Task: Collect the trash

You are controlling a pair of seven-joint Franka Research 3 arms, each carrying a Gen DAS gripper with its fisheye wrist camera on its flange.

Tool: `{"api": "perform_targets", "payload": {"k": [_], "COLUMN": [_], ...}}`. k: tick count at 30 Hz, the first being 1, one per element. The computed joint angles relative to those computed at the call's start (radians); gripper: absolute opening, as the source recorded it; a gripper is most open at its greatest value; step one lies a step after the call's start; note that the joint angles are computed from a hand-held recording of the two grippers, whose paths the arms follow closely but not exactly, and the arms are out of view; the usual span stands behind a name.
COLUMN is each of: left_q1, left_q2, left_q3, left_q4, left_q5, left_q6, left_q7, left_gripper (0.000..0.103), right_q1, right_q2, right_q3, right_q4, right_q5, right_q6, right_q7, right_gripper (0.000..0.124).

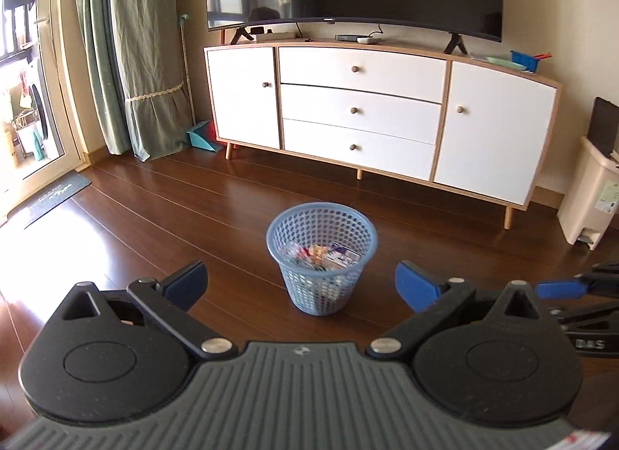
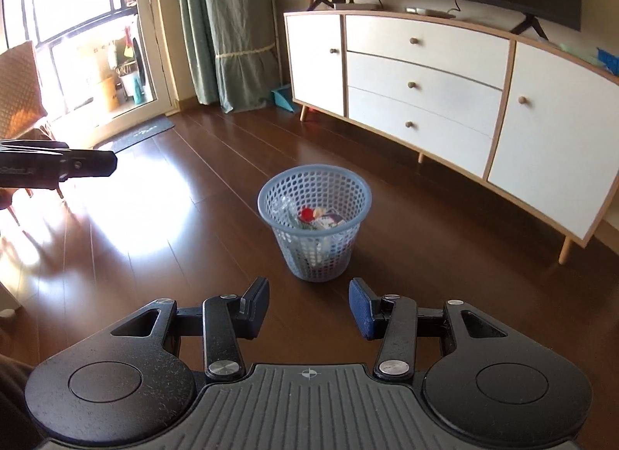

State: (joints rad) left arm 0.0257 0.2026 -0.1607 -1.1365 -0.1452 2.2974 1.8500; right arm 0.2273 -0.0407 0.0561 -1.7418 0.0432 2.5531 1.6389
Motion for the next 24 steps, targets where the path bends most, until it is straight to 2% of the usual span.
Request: {"api": "perform_targets", "payload": {"k": [5,9,12,17,21,24], "left_q1": [-0.015,-0.044,-0.065,-0.083,-0.083,-0.083], "left_q2": [-0.173,-0.276,-0.318,-0.332,-0.3,-0.293], "left_q3": [0.014,0.028,0.036,0.058,0.064,0.067], "left_q4": [-0.251,-0.411,-0.495,-0.573,-0.579,-0.588], "left_q5": [-0.014,0.049,0.076,0.034,0.02,-0.013], "left_q6": [0.067,0.134,0.154,0.122,0.073,0.056], "left_q7": [-0.066,-0.143,-0.176,-0.218,-0.235,-0.191], "left_gripper": [0.102,0.102,0.102,0.102,0.102,0.102], "right_q1": [-0.001,-0.001,-0.008,-0.03,-0.036,-0.029], "right_q2": [-0.094,-0.149,-0.162,-0.159,-0.178,-0.184], "right_q3": [-0.004,-0.019,-0.018,0.018,0.038,0.032], "right_q4": [-0.111,-0.172,-0.197,-0.211,-0.271,-0.306], "right_q5": [0.079,0.205,0.253,0.127,0.037,0.049], "right_q6": [-0.004,-0.015,-0.001,0.006,0.061,0.071], "right_q7": [0.006,-0.014,0.001,0.044,0.052,0.052], "right_gripper": [0.043,0.043,0.043,0.043,0.043,0.043]}}
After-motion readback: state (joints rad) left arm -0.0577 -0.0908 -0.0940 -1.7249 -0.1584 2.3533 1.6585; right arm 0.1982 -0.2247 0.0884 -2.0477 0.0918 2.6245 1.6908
